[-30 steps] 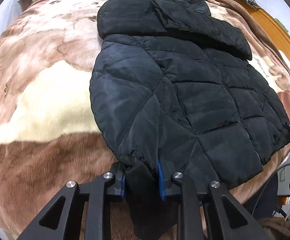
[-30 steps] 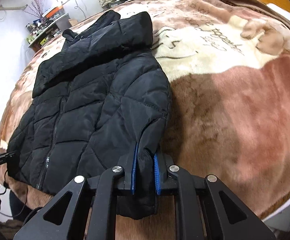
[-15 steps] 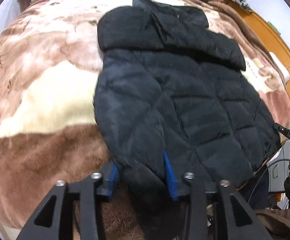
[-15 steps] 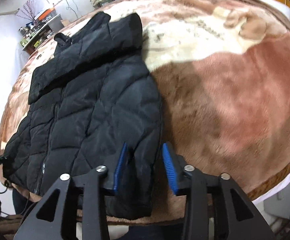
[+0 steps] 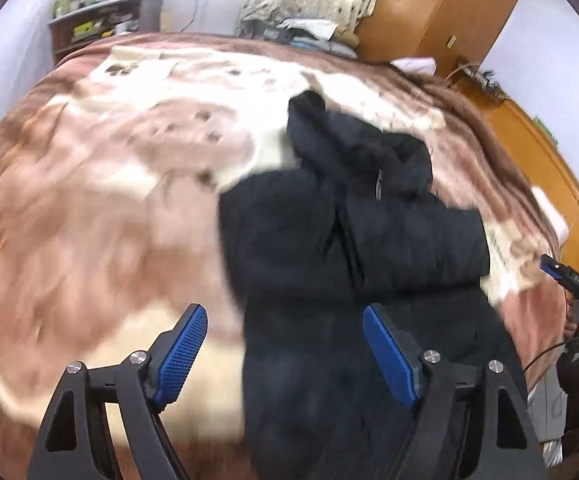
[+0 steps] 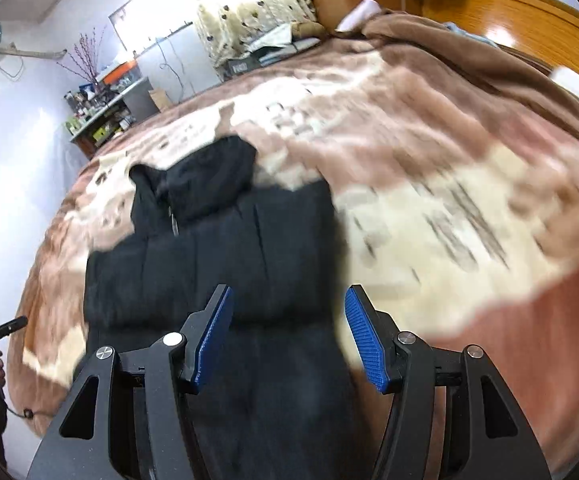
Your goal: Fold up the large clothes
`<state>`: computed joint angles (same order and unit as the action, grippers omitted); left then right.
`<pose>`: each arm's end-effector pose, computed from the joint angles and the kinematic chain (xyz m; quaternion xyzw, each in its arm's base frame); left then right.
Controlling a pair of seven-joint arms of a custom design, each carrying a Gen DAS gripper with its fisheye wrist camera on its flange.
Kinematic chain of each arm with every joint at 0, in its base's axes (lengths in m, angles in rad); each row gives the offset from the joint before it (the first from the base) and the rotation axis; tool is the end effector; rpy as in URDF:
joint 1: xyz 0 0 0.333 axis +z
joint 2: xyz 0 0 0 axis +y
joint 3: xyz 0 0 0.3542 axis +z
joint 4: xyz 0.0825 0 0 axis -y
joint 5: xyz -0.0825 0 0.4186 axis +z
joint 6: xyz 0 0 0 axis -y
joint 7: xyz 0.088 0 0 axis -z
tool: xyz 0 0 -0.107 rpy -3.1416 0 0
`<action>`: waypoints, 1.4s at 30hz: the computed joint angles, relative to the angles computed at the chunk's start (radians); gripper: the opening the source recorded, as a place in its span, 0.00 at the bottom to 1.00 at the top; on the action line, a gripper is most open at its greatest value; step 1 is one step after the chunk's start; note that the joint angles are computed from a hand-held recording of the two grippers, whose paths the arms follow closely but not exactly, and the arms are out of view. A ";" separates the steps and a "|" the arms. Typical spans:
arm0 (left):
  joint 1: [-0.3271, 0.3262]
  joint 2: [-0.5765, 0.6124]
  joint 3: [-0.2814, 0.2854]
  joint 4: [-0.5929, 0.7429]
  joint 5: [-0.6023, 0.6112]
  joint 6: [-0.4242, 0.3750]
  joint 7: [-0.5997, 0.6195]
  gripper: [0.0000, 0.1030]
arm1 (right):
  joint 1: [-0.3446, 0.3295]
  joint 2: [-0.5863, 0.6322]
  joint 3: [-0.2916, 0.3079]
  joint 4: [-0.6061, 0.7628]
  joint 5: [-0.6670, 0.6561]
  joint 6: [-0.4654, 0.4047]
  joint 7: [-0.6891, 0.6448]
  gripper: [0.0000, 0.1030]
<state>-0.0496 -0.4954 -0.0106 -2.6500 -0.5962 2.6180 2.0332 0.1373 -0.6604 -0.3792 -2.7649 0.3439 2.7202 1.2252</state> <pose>0.4233 -0.0129 0.4623 -0.6509 0.6988 -0.2873 0.0739 0.3752 -0.1071 0.4631 -0.6065 0.7169 -0.1186 0.3228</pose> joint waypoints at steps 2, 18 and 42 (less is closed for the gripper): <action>-0.008 0.144 -0.019 0.105 -0.005 0.062 -0.015 0.78 | 0.105 0.127 -0.049 0.088 0.074 0.047 -0.030 0.57; 0.074 0.931 -0.141 0.970 0.041 0.027 -0.220 0.79 | 0.149 0.969 -0.087 0.824 0.808 -0.256 -0.313 0.57; 0.052 1.246 -0.192 1.336 0.216 -0.290 -0.342 0.27 | -0.155 1.121 0.279 0.988 0.636 -0.457 -0.320 0.13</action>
<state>0.0023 0.7509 -0.2023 -1.3138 -0.3802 2.3285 1.6913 -0.0178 0.4602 -0.0998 -1.7768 0.9799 2.2628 0.9055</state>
